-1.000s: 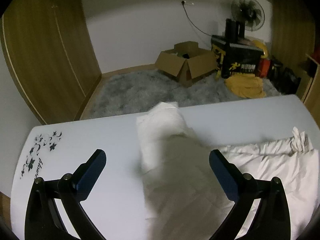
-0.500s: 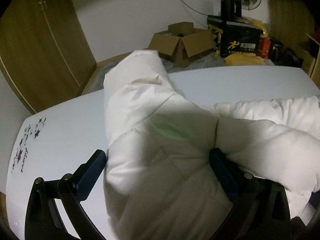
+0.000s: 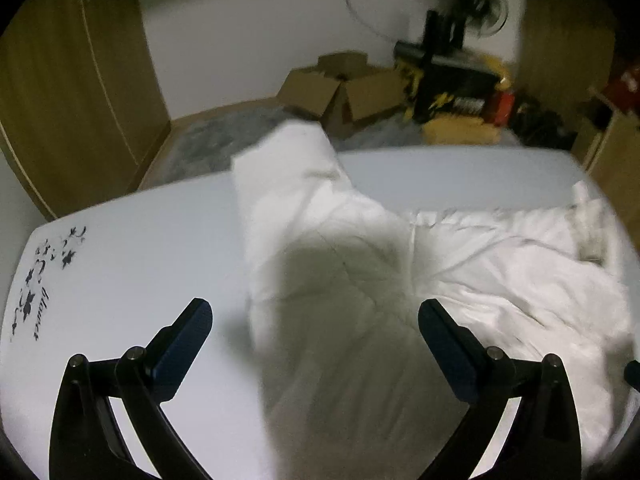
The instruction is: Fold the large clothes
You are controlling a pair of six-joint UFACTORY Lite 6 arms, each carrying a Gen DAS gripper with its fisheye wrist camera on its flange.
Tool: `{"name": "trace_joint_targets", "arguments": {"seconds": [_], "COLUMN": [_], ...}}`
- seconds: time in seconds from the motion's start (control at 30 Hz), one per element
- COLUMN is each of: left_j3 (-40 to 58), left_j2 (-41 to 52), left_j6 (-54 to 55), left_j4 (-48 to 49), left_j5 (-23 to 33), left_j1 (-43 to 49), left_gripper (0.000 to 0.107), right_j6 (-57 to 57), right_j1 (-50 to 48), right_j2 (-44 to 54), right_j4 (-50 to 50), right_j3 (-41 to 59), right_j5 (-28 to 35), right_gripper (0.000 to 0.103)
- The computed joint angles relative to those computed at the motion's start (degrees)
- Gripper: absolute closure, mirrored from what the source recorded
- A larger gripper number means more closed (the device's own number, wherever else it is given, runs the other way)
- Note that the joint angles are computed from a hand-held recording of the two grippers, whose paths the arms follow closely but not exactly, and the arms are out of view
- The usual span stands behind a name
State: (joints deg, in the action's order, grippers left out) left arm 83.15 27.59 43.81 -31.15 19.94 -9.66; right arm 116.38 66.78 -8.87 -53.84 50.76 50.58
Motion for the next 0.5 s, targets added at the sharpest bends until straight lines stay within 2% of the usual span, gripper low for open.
{"name": "trace_joint_targets", "arguments": {"seconds": [0.03, 0.13, 0.2, 0.27, 0.33, 0.43, 0.5], "left_j3": [0.4, 1.9, 3.8, 5.6, 9.4, 16.2, 17.7], "left_j2": [-1.0, -2.4, -1.7, 0.0, 3.5, 9.9, 12.1], "left_j6": [3.8, 7.0, 9.5, 9.9, 7.3, 3.8, 2.9], "left_j4": [-3.4, -5.5, -7.5, -7.8, -6.2, -5.9, -6.5], "left_j5": [2.9, 7.5, 10.3, 13.1, 17.1, 23.5, 25.5], "left_j1": [2.0, 5.9, 8.7, 10.5, 11.9, 12.9, 13.7], "left_gripper": [0.004, 0.004, 0.004, 0.004, 0.004, 0.004, 0.004], "right_j6": [3.0, 12.5, 20.3, 29.8, 37.1, 42.2, 46.3], "right_j1": [3.2, 16.7, 23.6, 29.2, 31.4, 28.6, 24.7], "right_j2": [-3.5, -15.1, -23.1, -31.1, -38.0, -41.0, -43.2], "right_j4": [-0.2, 2.7, 5.7, 7.5, 6.5, 5.0, 0.7], "right_j3": [-1.5, -5.8, -10.6, -17.5, -26.2, -33.4, -38.0], "right_j5": [2.4, 17.2, 21.6, 19.9, 13.6, 5.9, -0.9], "right_gripper": [0.0, 0.0, 0.0, 0.0, 0.0, 0.0, 0.0]}}
